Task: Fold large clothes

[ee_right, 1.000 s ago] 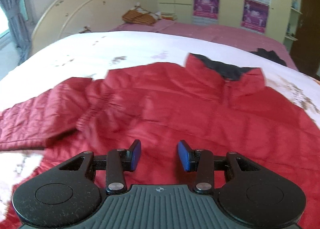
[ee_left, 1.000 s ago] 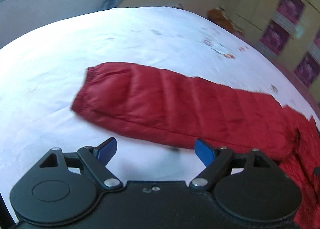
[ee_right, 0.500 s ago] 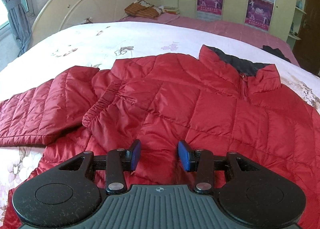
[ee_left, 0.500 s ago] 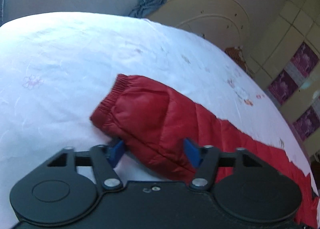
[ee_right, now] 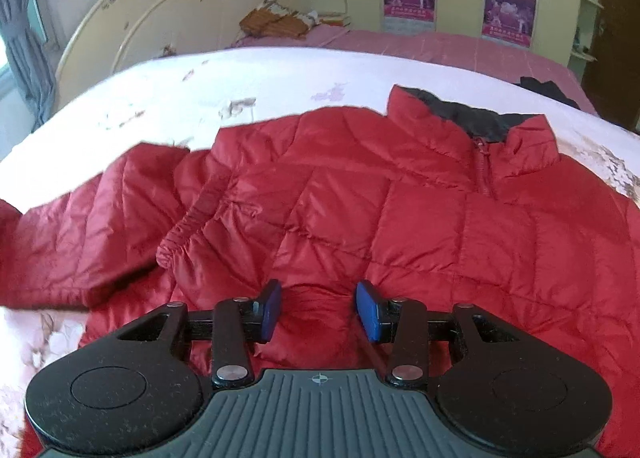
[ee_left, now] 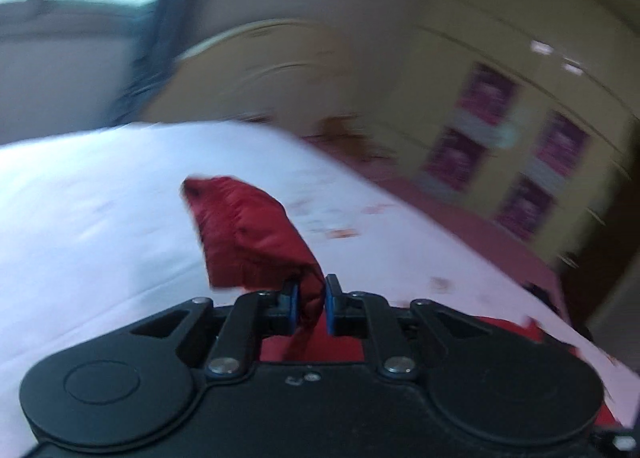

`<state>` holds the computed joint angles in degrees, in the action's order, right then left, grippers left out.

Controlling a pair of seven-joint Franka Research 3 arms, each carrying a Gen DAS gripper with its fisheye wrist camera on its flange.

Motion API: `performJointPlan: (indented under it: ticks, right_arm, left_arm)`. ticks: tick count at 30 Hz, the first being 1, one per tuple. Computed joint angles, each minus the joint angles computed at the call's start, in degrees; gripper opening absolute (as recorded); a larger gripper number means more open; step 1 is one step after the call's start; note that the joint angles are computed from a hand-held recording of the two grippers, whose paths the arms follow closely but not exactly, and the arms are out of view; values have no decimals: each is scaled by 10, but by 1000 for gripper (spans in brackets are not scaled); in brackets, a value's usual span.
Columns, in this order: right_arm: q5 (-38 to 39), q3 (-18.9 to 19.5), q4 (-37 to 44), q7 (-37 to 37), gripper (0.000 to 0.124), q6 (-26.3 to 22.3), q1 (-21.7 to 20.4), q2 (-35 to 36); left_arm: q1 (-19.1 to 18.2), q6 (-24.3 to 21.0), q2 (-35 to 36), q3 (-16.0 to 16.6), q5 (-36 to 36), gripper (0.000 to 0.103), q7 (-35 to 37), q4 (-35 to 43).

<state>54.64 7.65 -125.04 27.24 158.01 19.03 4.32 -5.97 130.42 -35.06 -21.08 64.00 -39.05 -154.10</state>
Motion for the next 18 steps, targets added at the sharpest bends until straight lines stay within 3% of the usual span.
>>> performJointPlan:
  ticks: [5, 10, 14, 18]
  right_arm:
    - [19, -11, -5, -1, 41, -5, -11, -16]
    - [28, -28, -12, 1, 41, -1, -26, -32]
    - [23, -44, -19, 13, 41, 0, -43, -42]
    - [12, -58, -22, 25, 41, -10, -60, -51]
  left_arm:
    - [30, 113, 127, 12, 160, 12, 1, 115]
    - [8, 189, 291, 36, 286, 12, 20, 262]
    - [-24, 238, 412, 58, 307, 12, 80, 366]
    - [-54, 269, 499, 74, 232, 12, 200, 431]
